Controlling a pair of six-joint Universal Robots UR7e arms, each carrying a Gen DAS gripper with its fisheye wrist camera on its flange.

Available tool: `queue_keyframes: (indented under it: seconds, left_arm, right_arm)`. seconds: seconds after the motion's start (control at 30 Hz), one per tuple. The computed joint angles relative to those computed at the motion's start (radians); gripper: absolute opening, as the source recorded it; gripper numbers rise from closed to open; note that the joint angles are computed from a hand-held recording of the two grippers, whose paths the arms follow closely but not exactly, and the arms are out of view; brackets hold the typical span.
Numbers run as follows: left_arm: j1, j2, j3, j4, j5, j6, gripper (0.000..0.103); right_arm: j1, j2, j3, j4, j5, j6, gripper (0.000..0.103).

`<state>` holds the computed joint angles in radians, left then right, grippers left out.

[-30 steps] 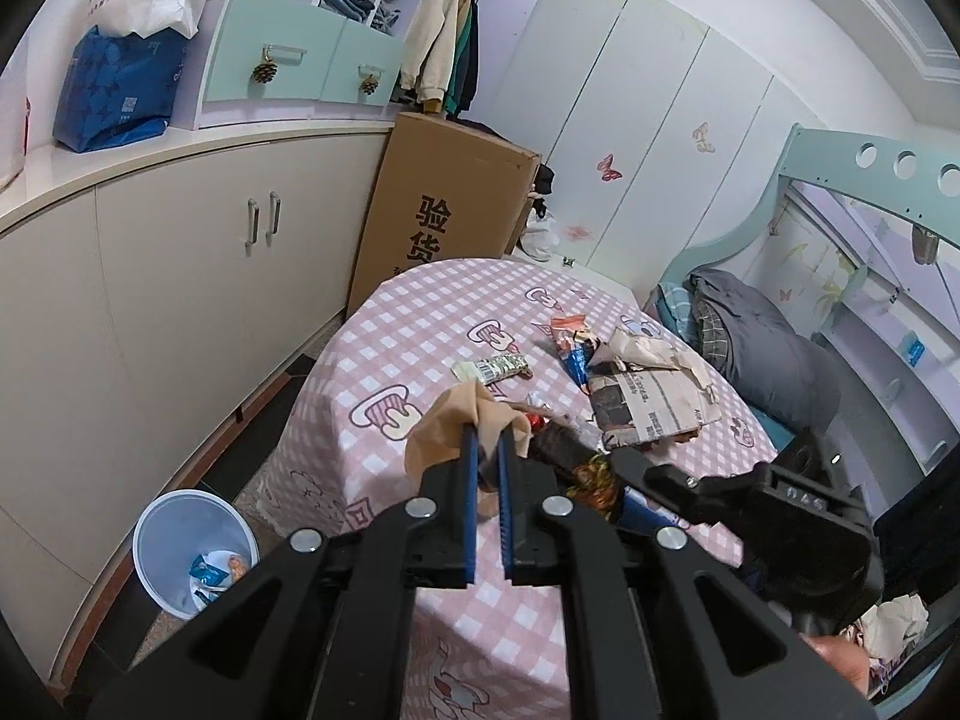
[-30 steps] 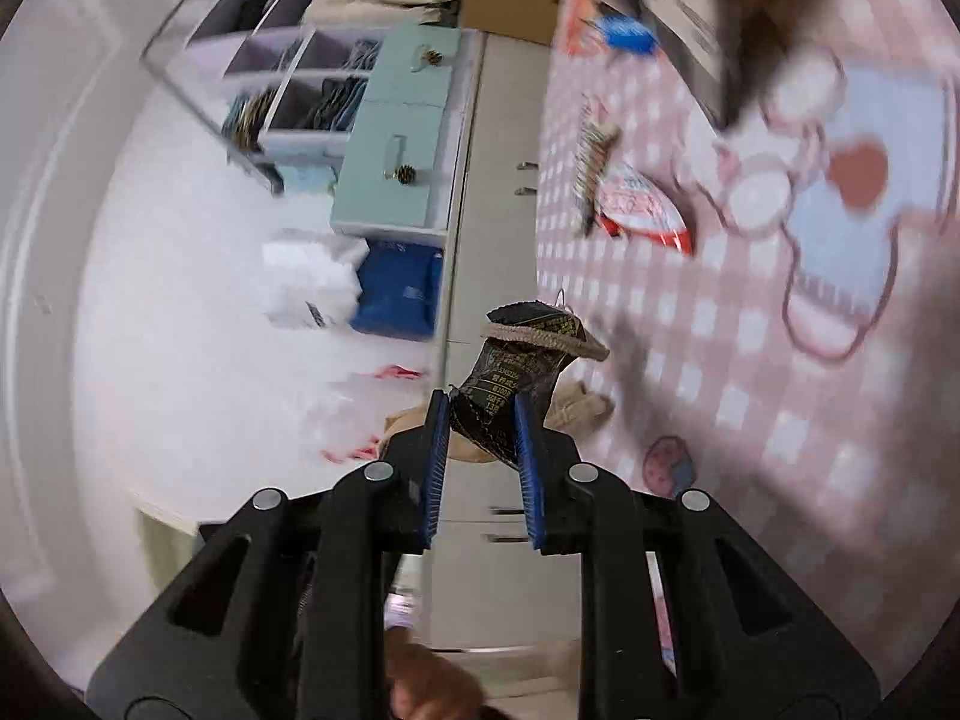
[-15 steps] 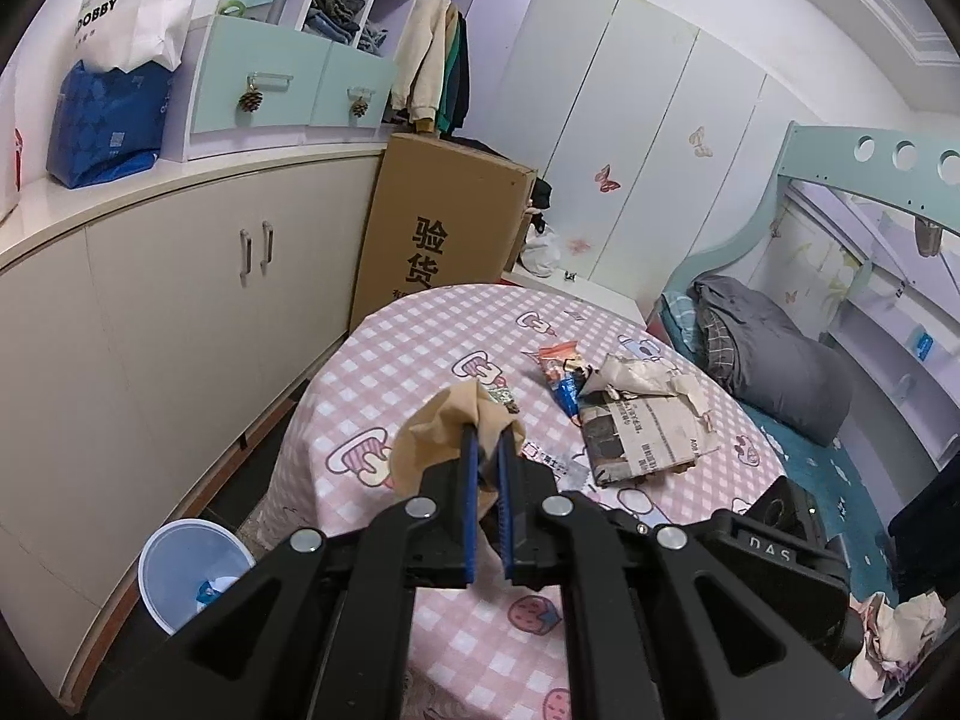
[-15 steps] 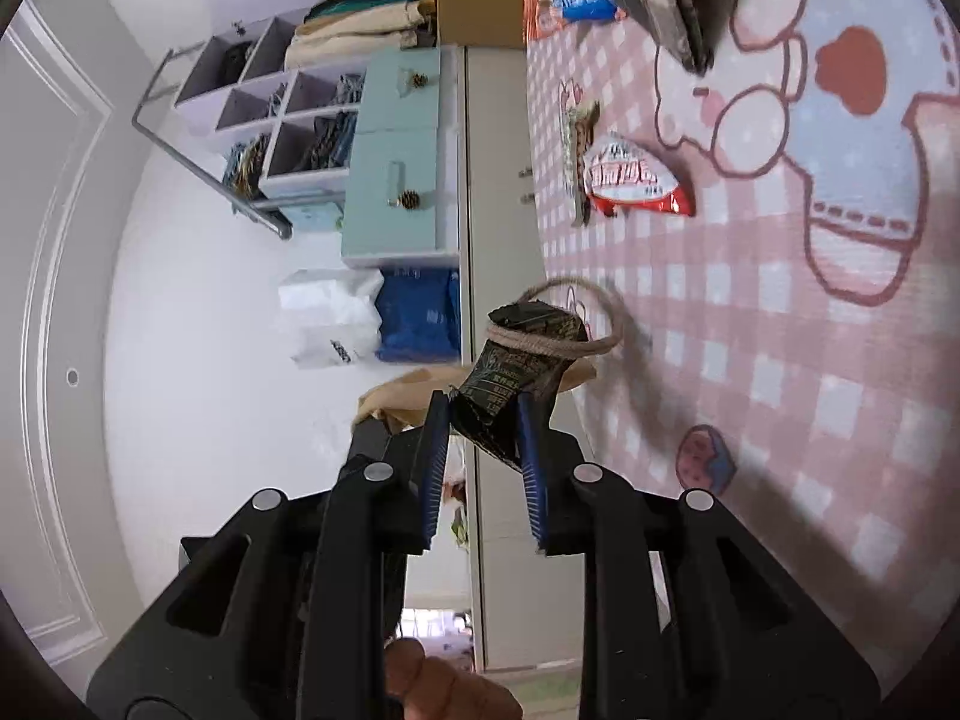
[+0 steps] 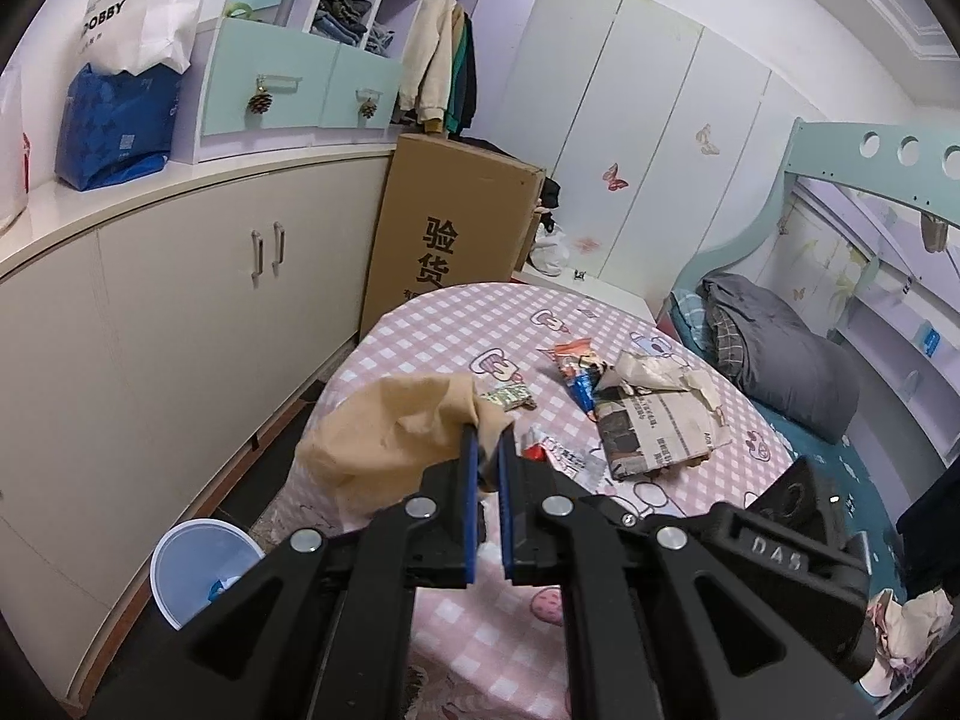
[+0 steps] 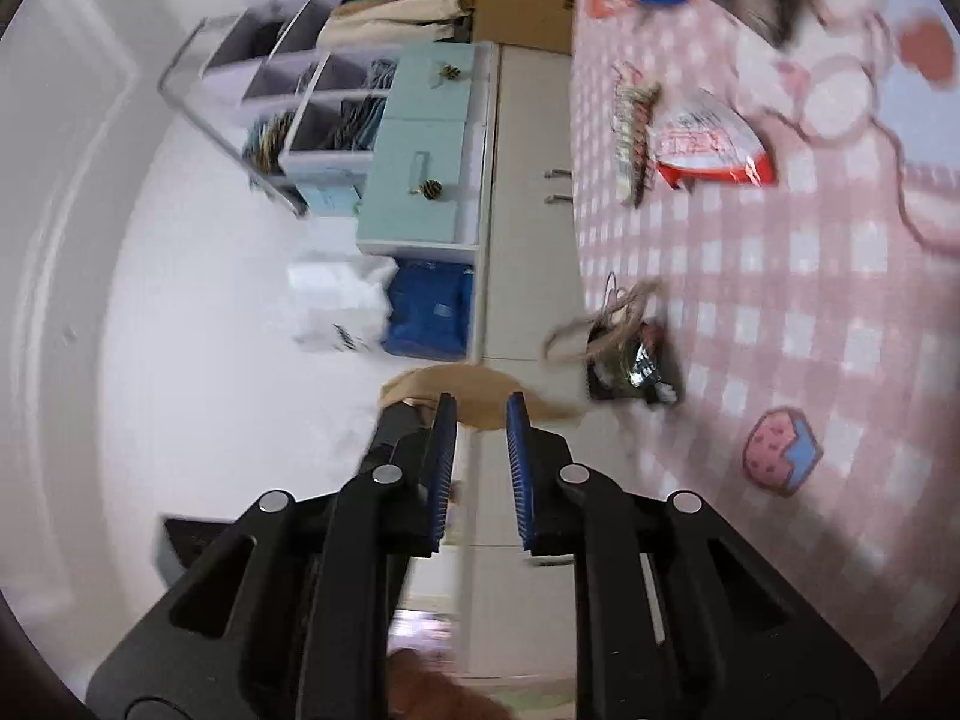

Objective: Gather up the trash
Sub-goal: 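Carry the beige cloth and dark wrapper toward the wastebasket with both tools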

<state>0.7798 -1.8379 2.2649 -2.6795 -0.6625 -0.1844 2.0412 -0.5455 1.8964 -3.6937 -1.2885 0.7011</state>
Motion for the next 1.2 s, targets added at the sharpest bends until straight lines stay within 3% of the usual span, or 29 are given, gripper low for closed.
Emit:
queue_keyframes:
  seconds: [0.1,0.17,0.23,0.33,0.43,0.5,0.77,0.83,0.87,0.9,0.97,1.03,1.2]
  left_arm:
    - [0.008,-0.009,0.002,0.000,-0.001,0.004,0.006]
    - [0.019,-0.016,-0.001,0.006,-0.011,0.003,0.006]
    - [0.036,-0.020,-0.003,0.006,-0.020,0.002,0.006]
    - [0.052,-0.029,0.001,-0.008,-0.033,0.009,0.006]
    - [0.080,-0.035,-0.004,-0.018,-0.057,0.014,0.006]
    - [0.096,-0.035,-0.004,-0.026,-0.063,0.016,0.006]
    - [0.152,-0.023,-0.022,-0.030,-0.122,0.030,0.006]
    - [0.158,-0.021,-0.023,-0.034,-0.132,0.033,0.006]
    - [0.162,-0.019,-0.024,-0.035,-0.140,0.036,0.006]
    - [0.166,-0.018,-0.026,-0.038,-0.146,0.041,0.006]
    - [0.170,-0.021,-0.027,-0.045,-0.152,0.047,0.006]
    - [0.176,-0.030,-0.029,-0.053,-0.169,0.051,0.006]
    - [0.172,-0.061,-0.023,-0.070,-0.168,0.061,0.006]
  right_arm:
    - [0.017,-0.006,-0.012,0.029,-0.042,-0.038,0.017]
    - [0.041,-0.021,-0.027,0.085,-0.127,-0.101,0.017]
    - [0.078,-0.044,-0.046,0.163,-0.272,-0.178,0.019]
    - [0.116,-0.058,-0.085,0.262,-0.428,-0.267,0.019]
    - [0.145,-0.054,-0.142,0.397,-0.544,-0.345,0.020]
    - [0.161,-0.037,-0.191,0.479,-0.601,-0.392,0.027]
    - [0.164,0.031,-0.303,0.649,-0.696,-0.476,0.029]
    - [0.160,0.041,-0.322,0.684,-0.696,-0.484,0.026]
    - [0.162,0.047,-0.331,0.692,-0.705,-0.498,0.017]
    - [0.160,0.051,-0.338,0.694,-0.693,-0.510,0.009]
    - [0.160,0.054,-0.337,0.675,-0.689,-0.519,0.004]
    - [0.174,0.061,-0.340,0.626,-0.729,-0.547,0.004]
    - [0.197,0.054,-0.330,0.527,-0.740,-0.592,0.004]
